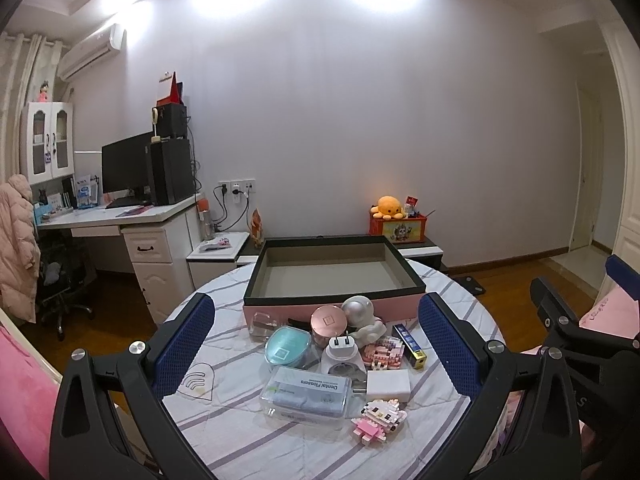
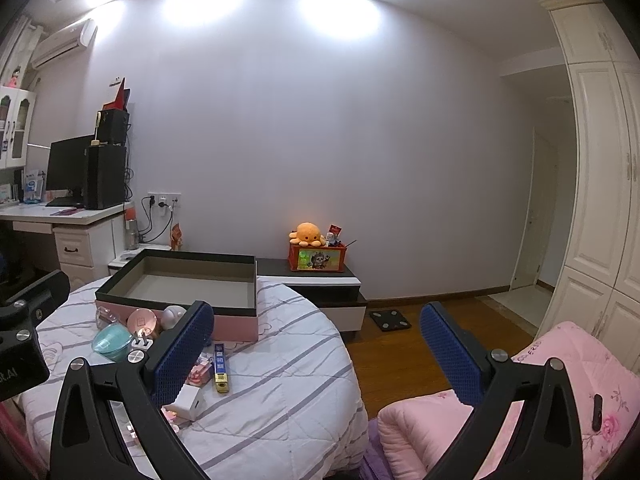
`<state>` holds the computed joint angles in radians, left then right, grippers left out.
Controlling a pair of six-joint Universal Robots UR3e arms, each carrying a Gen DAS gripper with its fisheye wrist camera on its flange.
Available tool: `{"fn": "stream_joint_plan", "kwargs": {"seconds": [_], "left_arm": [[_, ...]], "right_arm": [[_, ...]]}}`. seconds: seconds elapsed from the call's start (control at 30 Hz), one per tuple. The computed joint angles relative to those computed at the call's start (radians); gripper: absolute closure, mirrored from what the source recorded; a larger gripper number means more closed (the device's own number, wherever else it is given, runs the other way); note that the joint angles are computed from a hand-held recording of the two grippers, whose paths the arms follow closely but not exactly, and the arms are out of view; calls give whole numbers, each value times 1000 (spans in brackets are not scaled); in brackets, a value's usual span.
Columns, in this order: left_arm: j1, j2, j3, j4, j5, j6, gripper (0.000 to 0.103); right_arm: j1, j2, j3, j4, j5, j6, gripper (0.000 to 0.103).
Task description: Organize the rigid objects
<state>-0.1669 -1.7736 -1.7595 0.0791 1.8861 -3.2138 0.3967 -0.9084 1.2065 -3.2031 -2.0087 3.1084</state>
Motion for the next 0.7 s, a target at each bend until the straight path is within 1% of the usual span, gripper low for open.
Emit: {"fn": "stream_joint_plan", "kwargs": {"seconds": [0.1, 0.7], "left_arm": [[0, 4, -6, 0, 0, -3, 0], [3, 13, -21, 8, 2, -1, 0]], "right_arm": [[-7, -7, 5, 4, 14, -3, 0], [-4, -15, 18, -7, 17, -19, 0]]}}
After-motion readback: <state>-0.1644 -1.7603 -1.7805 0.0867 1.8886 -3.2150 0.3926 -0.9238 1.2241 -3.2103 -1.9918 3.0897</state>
